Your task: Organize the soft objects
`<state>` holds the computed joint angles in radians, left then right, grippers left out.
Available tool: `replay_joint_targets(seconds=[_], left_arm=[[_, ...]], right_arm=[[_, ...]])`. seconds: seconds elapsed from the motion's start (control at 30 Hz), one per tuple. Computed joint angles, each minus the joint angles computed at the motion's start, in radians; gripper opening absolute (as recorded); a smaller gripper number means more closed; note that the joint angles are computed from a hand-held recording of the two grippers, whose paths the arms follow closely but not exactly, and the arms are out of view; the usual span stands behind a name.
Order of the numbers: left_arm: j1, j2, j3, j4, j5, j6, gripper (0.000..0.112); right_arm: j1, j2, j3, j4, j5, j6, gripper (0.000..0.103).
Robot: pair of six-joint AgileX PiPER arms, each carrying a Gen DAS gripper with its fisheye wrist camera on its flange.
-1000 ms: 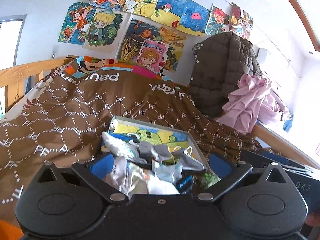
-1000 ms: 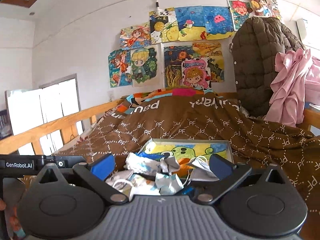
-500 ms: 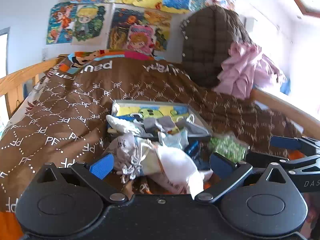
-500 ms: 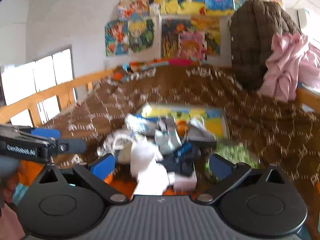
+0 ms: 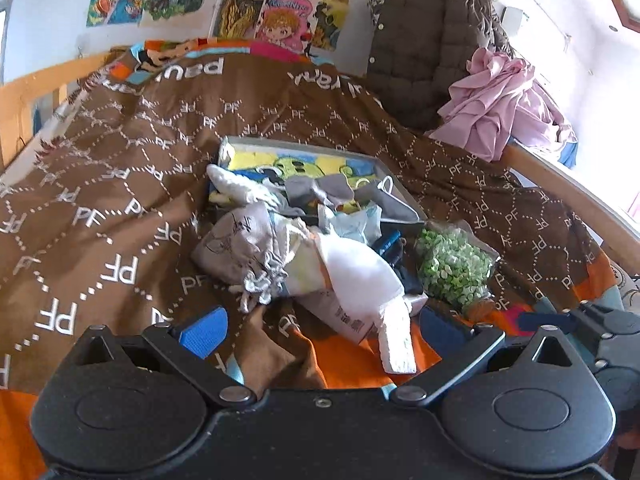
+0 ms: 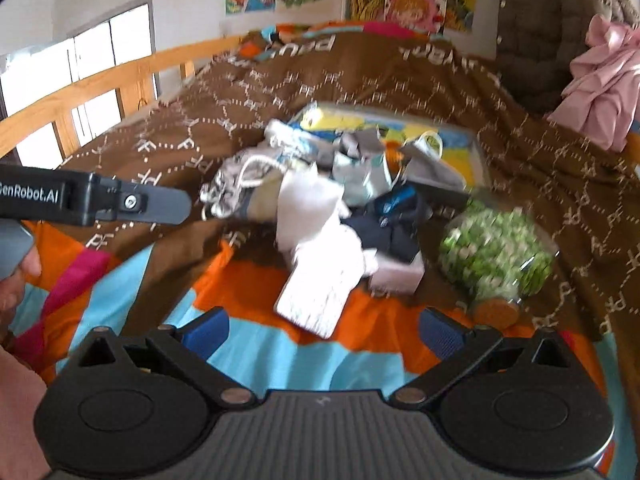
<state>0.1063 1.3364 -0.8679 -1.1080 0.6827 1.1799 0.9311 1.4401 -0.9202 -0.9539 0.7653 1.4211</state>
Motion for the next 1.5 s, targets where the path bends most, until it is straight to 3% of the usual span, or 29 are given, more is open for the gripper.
replay_joint_targets(seconds=[0.27,0.43,0.7,1.0,1.2,1.5], left_arm=[[-0.06,0.079,-0.015,-0.046,-0.043,0.033,0.102],[-0.082,0.143,-0.042,-0.055,-0.06,0.066,0.102],[-0.069,0.326,-0.159,-0.236,0.109,0.14,0.102],[-0.099,0.488,-0.278,-0.251,0.167,0.056,0.101],[-0.096,0.576,-0.353,-0.255,0.196,-0.053,0.081],[-0.074,0.602,-0.352,-0.273,0.235,-0.055,0.047]], right_arm=[[-0.069,0.063,-0.04,0.086,-0.032,-0.063,0.103],[-0.083,0.112,-0.065,0.064,-0.02,-0.07,0.103],[-0.111,0.184,-0.083,-0.054,-0.054,0.019,0.103],[-0.134,0.239,-0.111,-0.119,-0.078,0.053,0.103],[-0.165,0.274,-0.132,-0.13,-0.105,0.074,0.103],[-0.177,0.276,-0.143,-0.083,-0.078,0.064,0.103]])
